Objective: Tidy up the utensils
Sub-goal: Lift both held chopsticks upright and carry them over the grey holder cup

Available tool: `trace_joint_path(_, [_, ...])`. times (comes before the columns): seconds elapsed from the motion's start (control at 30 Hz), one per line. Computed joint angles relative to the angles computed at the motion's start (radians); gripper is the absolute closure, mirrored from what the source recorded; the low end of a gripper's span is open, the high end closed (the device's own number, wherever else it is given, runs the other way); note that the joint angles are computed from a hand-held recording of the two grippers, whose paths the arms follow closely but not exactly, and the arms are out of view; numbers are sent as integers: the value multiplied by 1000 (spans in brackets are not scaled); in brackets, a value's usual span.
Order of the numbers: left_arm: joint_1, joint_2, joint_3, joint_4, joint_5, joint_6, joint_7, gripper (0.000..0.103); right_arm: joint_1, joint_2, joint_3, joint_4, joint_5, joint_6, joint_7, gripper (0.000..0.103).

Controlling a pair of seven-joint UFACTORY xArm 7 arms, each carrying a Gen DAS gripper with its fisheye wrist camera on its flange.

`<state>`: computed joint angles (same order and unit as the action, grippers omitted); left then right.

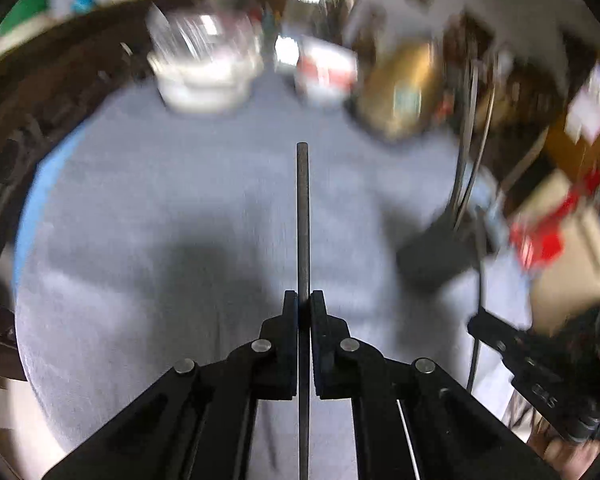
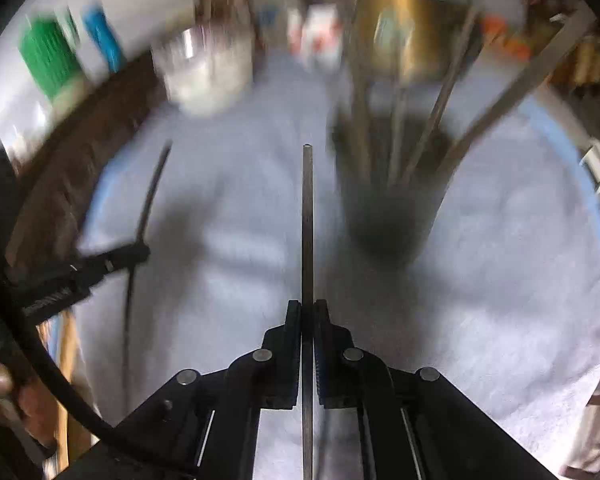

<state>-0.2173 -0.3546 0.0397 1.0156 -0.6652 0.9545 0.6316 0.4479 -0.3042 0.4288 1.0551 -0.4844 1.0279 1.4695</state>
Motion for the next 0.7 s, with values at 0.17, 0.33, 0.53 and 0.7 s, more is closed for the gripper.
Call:
trace_joint_path(0.17, [-56, -150, 26, -151, -214, -244, 134, 97, -67, -73, 164, -2, -295, 128, 259, 97])
trace_joint_path(0.33, [-179, -228, 5, -290, -333, -612, 302, 97, -61, -16, 286, 8, -470, 350, 407, 97])
trace_joint_path(0.53, [-243, -247, -9, -395, -289, -798, 266, 97, 7, 39, 280, -4, -492, 459, 450, 97])
trace_joint_path(0.7, [-365, -280, 94, -445, -285, -907, 315, 96, 82, 67, 277, 7, -511, 541, 478, 96])
